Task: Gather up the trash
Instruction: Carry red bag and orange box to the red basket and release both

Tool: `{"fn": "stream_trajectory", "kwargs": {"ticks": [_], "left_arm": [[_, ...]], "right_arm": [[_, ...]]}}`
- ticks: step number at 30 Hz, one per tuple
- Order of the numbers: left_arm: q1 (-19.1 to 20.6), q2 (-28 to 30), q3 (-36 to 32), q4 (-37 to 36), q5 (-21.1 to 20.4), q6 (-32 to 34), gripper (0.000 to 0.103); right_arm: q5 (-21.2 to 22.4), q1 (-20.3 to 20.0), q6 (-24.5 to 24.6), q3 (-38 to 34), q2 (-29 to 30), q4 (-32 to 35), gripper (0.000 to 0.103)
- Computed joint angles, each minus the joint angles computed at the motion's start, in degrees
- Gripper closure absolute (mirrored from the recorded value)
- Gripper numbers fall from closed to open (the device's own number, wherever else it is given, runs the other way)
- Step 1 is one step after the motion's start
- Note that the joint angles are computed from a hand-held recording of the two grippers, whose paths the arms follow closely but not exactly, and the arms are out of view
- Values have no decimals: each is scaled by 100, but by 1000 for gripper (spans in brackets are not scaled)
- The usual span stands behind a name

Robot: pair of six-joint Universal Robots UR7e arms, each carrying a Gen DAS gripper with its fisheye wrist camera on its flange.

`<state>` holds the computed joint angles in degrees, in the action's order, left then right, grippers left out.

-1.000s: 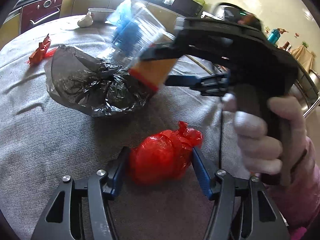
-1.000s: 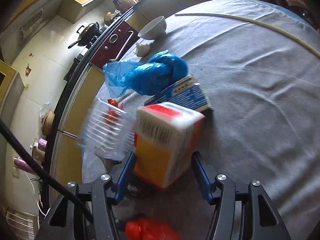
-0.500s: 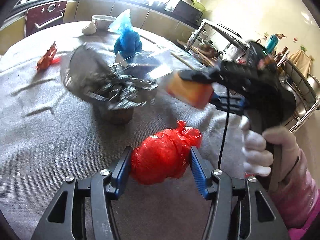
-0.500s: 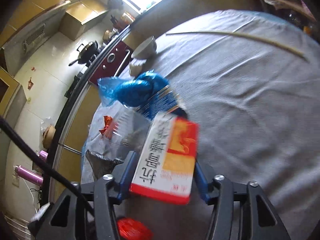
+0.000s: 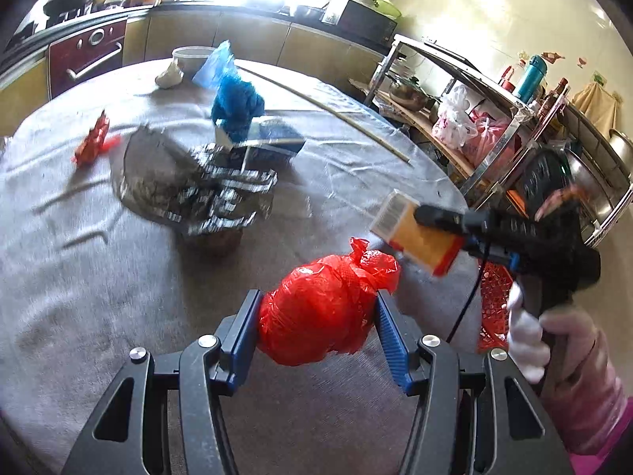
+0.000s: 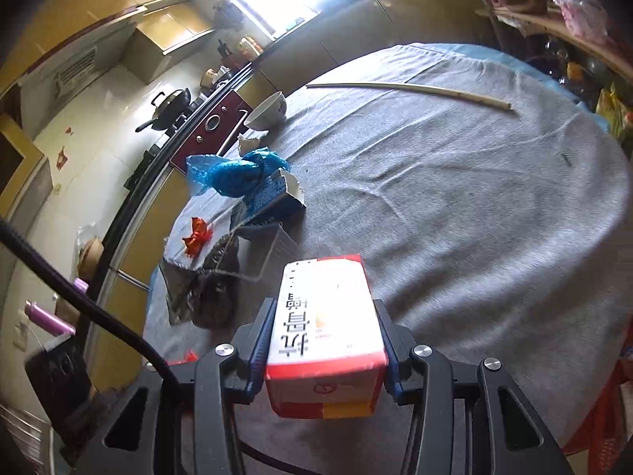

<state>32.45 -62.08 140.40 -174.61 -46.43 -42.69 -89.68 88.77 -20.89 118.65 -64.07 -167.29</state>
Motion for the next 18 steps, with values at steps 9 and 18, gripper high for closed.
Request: {"fn": "stream_trajectory", "kwargs": {"ticks": [9,18], "left_arm": [[87,714,-963,324,-218,915,45],[228,2115,-2676,743,-1103,2098,45]], "right_arm": [[245,-500,-65,580,-853,-275,54],[405,-1674,259,946,-2025,-248,54]]}}
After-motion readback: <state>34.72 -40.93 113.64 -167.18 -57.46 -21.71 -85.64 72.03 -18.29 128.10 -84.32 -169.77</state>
